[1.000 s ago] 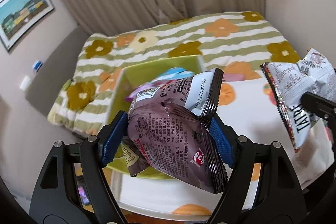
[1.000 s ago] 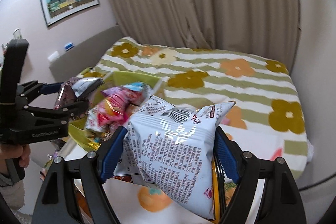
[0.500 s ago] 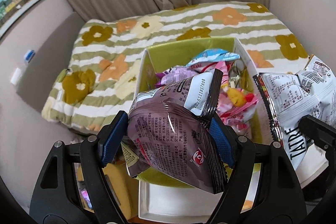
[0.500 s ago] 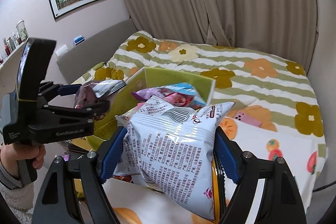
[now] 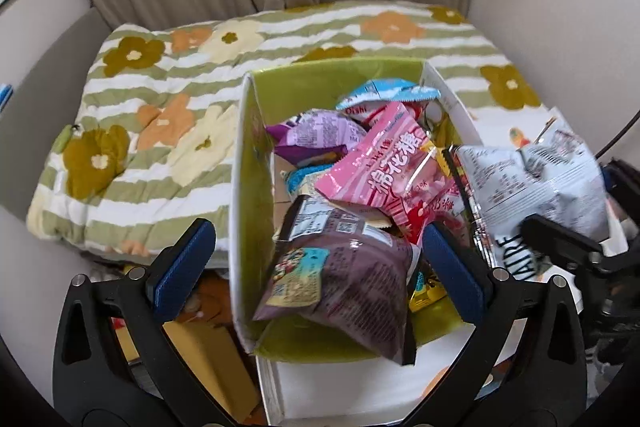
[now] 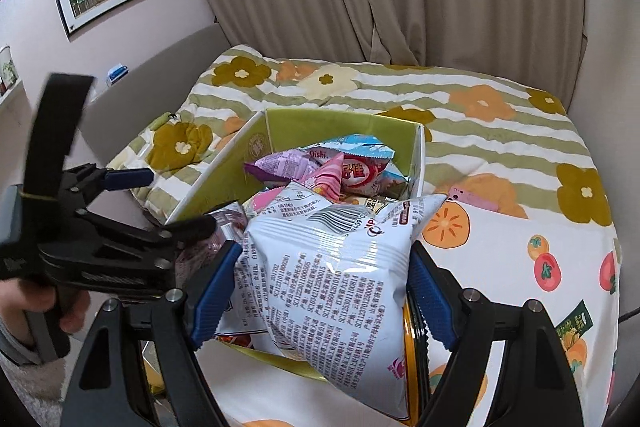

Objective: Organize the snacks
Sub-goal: 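Drop dark purple bag into box with left tool while right tool drops TATRE bag, then grasp green cracker packet with left tool while right tool grasps white pastry pouch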

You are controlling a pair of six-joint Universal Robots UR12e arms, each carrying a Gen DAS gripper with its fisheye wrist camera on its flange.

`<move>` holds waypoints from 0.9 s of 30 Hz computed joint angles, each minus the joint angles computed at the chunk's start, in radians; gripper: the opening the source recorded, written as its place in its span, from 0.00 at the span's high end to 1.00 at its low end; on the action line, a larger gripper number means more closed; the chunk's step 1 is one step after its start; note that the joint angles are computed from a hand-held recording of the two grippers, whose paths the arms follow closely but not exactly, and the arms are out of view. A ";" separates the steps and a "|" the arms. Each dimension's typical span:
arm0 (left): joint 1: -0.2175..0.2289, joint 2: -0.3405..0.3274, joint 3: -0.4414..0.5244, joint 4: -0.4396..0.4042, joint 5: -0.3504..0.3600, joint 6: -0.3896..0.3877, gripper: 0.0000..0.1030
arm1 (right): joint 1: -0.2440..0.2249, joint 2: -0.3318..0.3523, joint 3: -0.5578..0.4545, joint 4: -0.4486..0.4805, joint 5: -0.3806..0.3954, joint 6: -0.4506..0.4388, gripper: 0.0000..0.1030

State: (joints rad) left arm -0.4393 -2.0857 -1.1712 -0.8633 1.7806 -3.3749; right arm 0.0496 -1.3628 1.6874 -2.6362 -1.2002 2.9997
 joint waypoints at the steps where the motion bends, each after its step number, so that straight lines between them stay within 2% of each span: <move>1: 0.003 0.008 -0.013 0.014 -0.004 -0.004 0.00 | 0.004 0.000 0.001 -0.005 -0.007 -0.001 0.24; 5: 0.018 0.036 -0.053 0.055 -0.020 -0.014 0.00 | 0.016 0.010 -0.006 -0.019 -0.012 0.012 0.22; 8: 0.025 0.050 -0.073 0.075 -0.012 -0.021 0.00 | 0.017 0.023 -0.013 -0.052 0.031 0.046 0.22; 11: 0.035 0.062 -0.090 0.089 -0.016 -0.032 0.00 | 0.027 0.041 -0.023 -0.088 0.039 0.066 0.21; 14: 0.040 0.070 -0.105 0.095 -0.022 -0.033 0.00 | 0.037 0.054 -0.023 -0.118 0.022 0.073 0.15; 15: 0.040 0.071 -0.108 0.094 -0.022 -0.032 0.00 | 0.041 0.056 -0.017 -0.142 0.007 0.075 0.06; 17: 0.039 0.073 -0.116 0.093 -0.023 -0.033 0.00 | 0.045 0.055 -0.007 -0.177 -0.016 0.071 0.00; 19: 0.040 0.075 -0.126 0.094 -0.033 -0.034 0.00 | 0.037 0.052 0.011 -0.219 0.008 0.068 0.00; 21: 0.040 0.075 -0.131 0.092 -0.041 -0.036 0.00 | 0.040 0.049 0.023 -0.268 -0.031 0.075 0.00; 22: 0.040 0.075 -0.133 0.091 -0.044 -0.036 0.00 | 0.043 0.049 0.022 -0.273 -0.053 0.074 0.00; 27: 0.034 0.072 -0.130 0.091 -0.051 -0.037 0.01 | 0.042 0.033 0.031 -0.254 -0.047 0.048 0.00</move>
